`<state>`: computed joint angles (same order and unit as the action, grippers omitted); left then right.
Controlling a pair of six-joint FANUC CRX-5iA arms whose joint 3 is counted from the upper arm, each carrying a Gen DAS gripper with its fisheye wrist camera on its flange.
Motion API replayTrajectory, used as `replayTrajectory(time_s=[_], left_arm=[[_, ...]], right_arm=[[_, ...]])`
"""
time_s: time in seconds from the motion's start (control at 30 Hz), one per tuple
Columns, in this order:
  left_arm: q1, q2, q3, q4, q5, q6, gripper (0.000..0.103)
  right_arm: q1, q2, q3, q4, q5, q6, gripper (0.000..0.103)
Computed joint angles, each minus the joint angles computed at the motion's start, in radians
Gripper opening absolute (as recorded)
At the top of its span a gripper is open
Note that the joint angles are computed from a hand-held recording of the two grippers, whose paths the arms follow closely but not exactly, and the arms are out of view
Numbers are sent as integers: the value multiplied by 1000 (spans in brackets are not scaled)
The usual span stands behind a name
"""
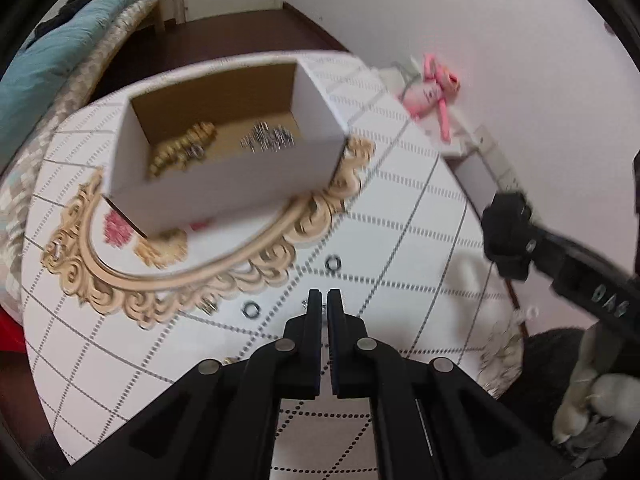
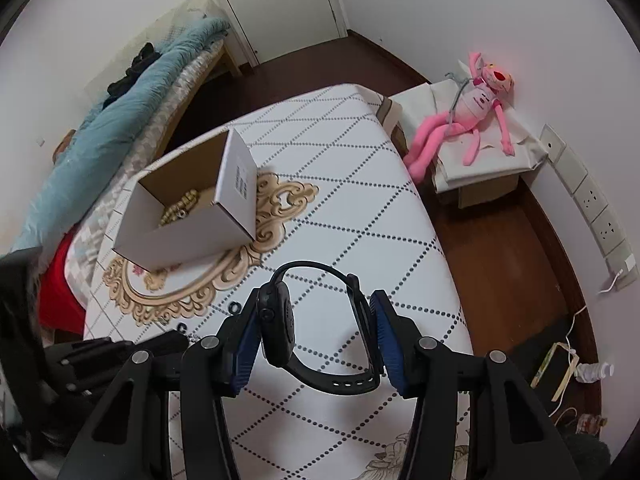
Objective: Organize jewelry
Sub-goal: 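Grasp the small silver charm pieces with the left tool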
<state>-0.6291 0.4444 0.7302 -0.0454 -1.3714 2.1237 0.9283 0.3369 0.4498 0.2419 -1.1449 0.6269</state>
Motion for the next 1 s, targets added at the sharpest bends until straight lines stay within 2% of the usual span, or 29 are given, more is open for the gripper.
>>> replayTrajectory(time_s=[0.17,0.3,0.37,0.5,0.53,0.57,0.63,0.7,0.77,1.0], left_arm=[[21,-19,55,-11,10,8,0],[50,-16,115,-9,17,0,0],[77,-20,116,33,31,-28,1],[93,-22,74,74,35,8,3],[90,-18,61,79,28,14,8],[85,-11,43,86,15,26,14],[71,-3,15,89,7,47,52],[53,-4,-41,97,35,54,54],[30,21,-36,82,17,58,54],[-51,147,117,-55,-131,47,53]], right_arm=[[-5,15,55,-18,5,23,54],[-10,67,166,-33,-18,82,54],[-11,112,251,-34,-45,116,54],[-11,167,356,-19,-74,136,54],[-10,171,362,-17,-77,134,54],[-7,172,360,-13,-79,127,54],[-3,158,326,-16,-75,110,54],[0,141,284,-14,-73,96,54],[0,115,223,-22,-65,71,54],[-9,32,44,-28,-28,-15,54]])
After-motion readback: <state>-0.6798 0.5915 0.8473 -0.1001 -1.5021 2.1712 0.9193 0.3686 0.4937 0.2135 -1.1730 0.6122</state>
